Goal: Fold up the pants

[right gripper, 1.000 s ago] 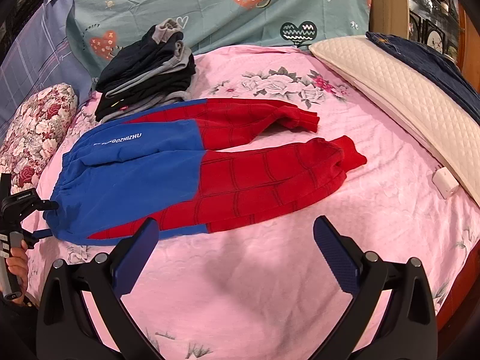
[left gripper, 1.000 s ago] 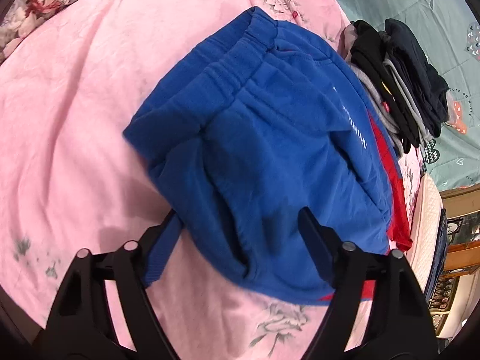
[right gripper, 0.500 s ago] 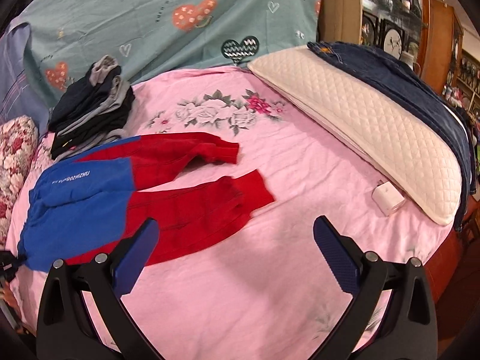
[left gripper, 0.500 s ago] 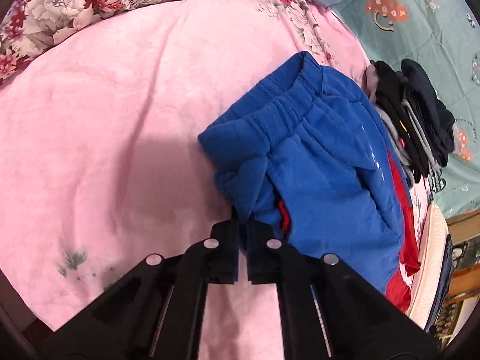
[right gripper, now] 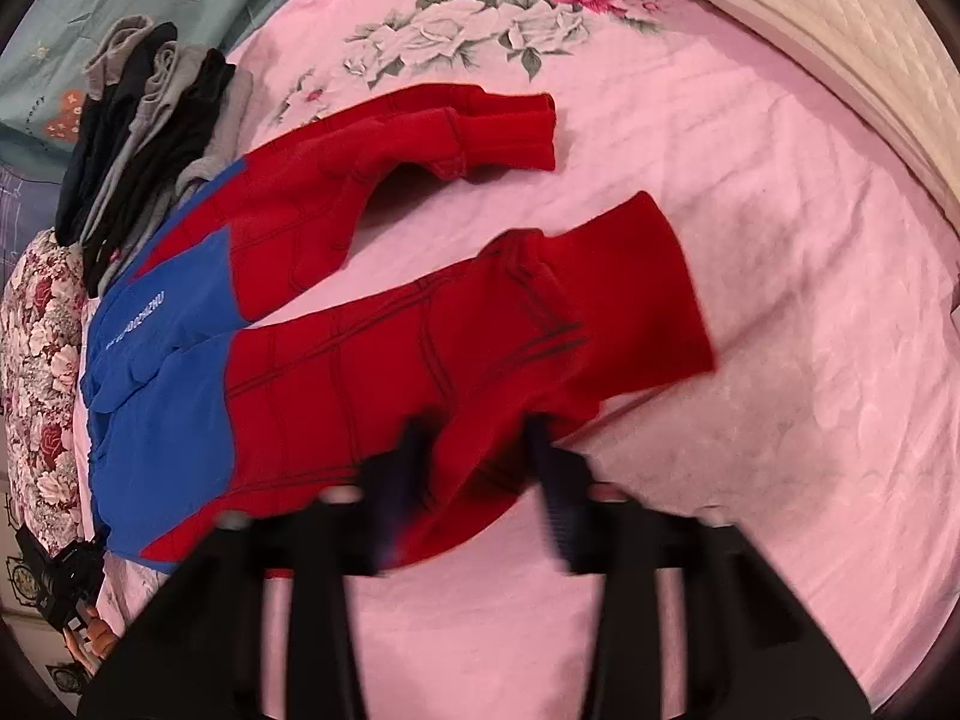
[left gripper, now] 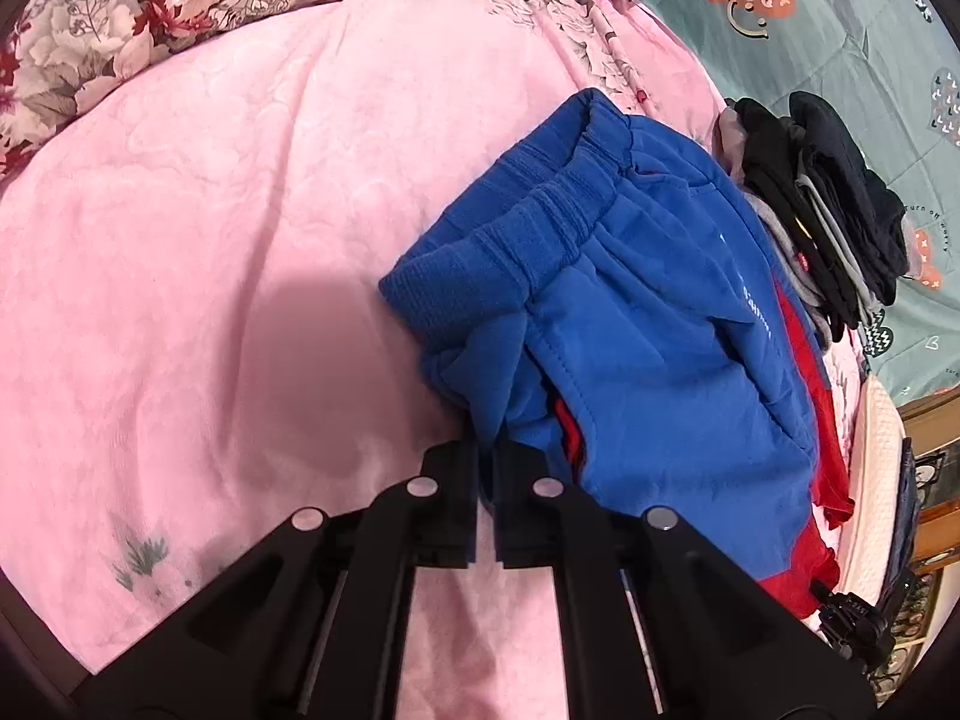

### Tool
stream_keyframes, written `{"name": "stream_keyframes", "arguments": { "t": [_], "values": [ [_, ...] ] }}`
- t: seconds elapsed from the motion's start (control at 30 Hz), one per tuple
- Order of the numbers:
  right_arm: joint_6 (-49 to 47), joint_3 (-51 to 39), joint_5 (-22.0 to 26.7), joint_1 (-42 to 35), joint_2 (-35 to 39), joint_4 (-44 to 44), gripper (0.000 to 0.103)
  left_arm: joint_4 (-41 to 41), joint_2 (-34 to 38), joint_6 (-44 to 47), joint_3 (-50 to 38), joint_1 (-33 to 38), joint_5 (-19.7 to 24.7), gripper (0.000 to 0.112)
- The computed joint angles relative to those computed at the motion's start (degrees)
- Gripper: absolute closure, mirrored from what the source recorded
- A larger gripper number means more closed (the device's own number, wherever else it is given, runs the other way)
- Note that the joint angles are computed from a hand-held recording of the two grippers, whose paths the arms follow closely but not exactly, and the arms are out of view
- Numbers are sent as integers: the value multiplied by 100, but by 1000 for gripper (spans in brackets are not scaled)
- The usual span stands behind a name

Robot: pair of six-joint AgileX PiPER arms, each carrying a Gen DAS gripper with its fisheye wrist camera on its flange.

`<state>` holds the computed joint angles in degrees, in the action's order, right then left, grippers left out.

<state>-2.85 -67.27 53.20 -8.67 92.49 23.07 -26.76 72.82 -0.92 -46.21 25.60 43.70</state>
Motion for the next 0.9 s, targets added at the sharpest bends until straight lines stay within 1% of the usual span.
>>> {"name": "stream_keyframes", "arguments": {
  "t": [0.03,0.1,0.17,0.27,0.33,0.37,0.4,0.47,0.5,0.53,0.57,0.6,0.63,0.67,0.7,0.73,0.77,0.8,0.83,0.9],
  "values": [
    [-1,4,-23,-39,-15,36,94,47,-28,-109,16,-24,-29,109],
    [33,-1,34,-44,-179,5,95,166,-203,-364,71,-32,-29,109],
    [1,54,144,-21,-553,4,96,412,-450,-631,105,-46,8,109],
    [-259,238,596,-243,-1181,281,96,941,-988,-1091,111,7,267,109],
    [-499,461,840,-404,-1629,422,96,1027,-1275,-1056,117,166,500,109],
    [-547,581,874,-444,-1776,416,96,998,-1421,-923,144,278,650,109],
    [-579,796,865,-496,-1948,361,96,1036,-1481,-797,168,279,751,109],
    [-525,1135,654,-414,-1940,209,95,1176,-1431,-670,250,115,812,109],
    [-430,1280,548,-315,-1853,4,88,1263,-1361,-649,293,20,824,105],
    [-379,1393,463,-265,-1800,-112,79,1290,-1357,-622,307,6,872,104],
    [-517,1519,375,-338,-1812,1,79,1168,-1430,-453,286,136,977,97],
    [-558,1492,412,-356,-1861,-6,78,1021,-1530,-256,224,283,1090,82],
    [-477,1315,547,-314,-1903,-172,72,968,-1648,-150,150,358,1172,72],
    [-384,1161,603,-278,-1959,-323,69,1129,-1822,-238,-14,296,1207,53],
    [-168,923,629,-182,-2006,-642,56,1466,-1939,-511,-215,63,1171,47],
    [-30,656,642,-130,-1993,-880,37,1783,-1962,-787,-377,-206,1154,47],
    [-69,441,639,-165,-1940,-888,30,2108,-1877,-997,-623,-527,1131,47],
    [-210,142,657,-259,-1757,-753,21,2203,-1701,-1032,-835,-719,1110,47],
    [-381,-198,715,-387,-1493,-540,20,2179,-1487,-995,-1021,-851,1088,47],
    [-650,-1047,965,-706,-629,190,20,2218,-738,-1065,-1513,-1231,910,47]
  ]
}}
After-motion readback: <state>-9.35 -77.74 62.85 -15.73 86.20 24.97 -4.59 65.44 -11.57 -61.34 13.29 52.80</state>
